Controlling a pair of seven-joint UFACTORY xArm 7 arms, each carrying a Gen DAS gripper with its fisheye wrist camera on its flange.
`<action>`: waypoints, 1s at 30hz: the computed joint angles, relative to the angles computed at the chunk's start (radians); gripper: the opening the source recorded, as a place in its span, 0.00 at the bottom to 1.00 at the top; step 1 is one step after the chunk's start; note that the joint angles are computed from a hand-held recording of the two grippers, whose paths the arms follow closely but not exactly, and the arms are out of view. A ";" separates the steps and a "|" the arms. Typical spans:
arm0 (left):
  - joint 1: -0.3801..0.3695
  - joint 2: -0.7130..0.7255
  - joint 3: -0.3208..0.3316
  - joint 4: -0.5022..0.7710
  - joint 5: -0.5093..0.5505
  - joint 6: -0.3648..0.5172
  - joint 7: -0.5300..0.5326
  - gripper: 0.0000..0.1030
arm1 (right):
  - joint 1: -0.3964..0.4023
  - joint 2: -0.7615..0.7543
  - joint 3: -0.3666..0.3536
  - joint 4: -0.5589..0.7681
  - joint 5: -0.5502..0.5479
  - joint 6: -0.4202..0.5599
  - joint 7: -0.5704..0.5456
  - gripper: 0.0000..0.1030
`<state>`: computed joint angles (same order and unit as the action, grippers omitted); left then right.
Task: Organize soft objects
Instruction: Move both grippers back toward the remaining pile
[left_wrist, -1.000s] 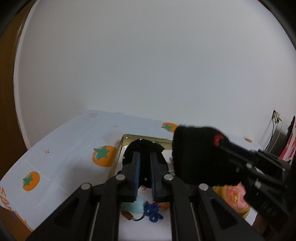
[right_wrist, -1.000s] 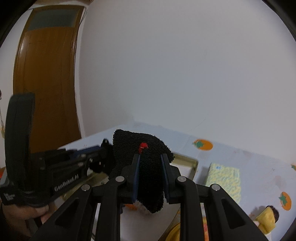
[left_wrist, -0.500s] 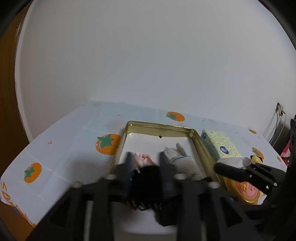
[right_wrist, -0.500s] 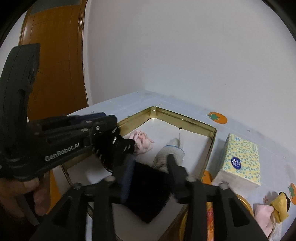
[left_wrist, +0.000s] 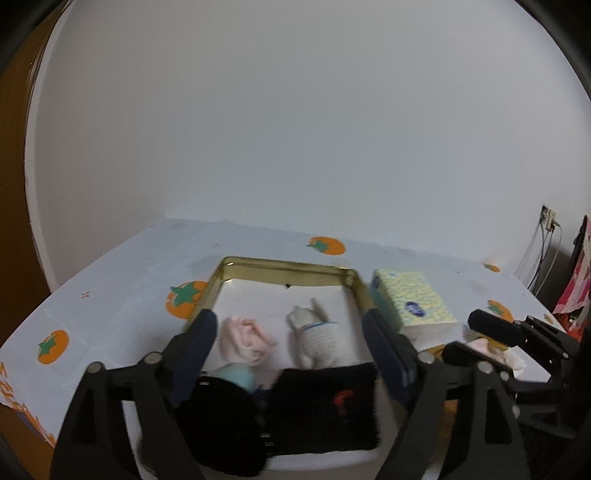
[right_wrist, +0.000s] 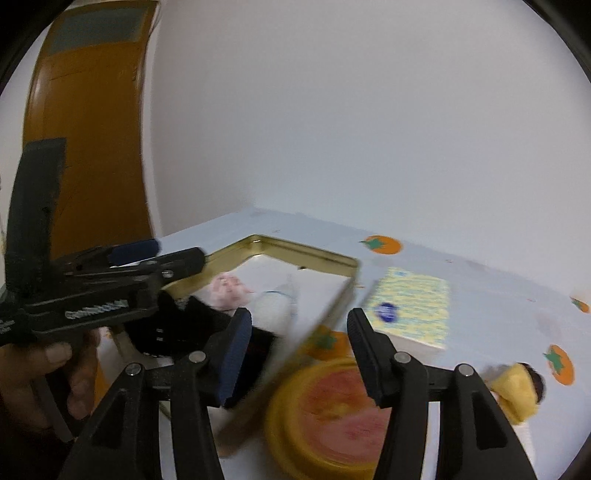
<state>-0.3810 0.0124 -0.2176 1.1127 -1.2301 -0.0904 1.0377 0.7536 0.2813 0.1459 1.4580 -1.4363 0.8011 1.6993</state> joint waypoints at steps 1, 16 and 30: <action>-0.006 0.001 -0.009 0.007 -0.027 -0.007 0.031 0.88 | 0.003 -0.020 -0.002 -0.024 -0.005 0.019 0.012 0.55; -0.220 0.073 0.051 -0.003 0.623 -0.023 -0.446 0.90 | -0.190 -0.366 0.100 -0.454 0.131 0.212 0.131 0.55; -0.296 0.131 0.112 0.025 1.007 0.042 -0.774 0.90 | -0.324 -0.360 0.105 -0.475 0.282 -0.038 -0.003 0.19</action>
<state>-0.6766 0.1435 -0.1054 1.1372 -0.2231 -0.0482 0.2635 0.4299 -0.0788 0.2505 0.9832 -1.1547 0.7633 1.6966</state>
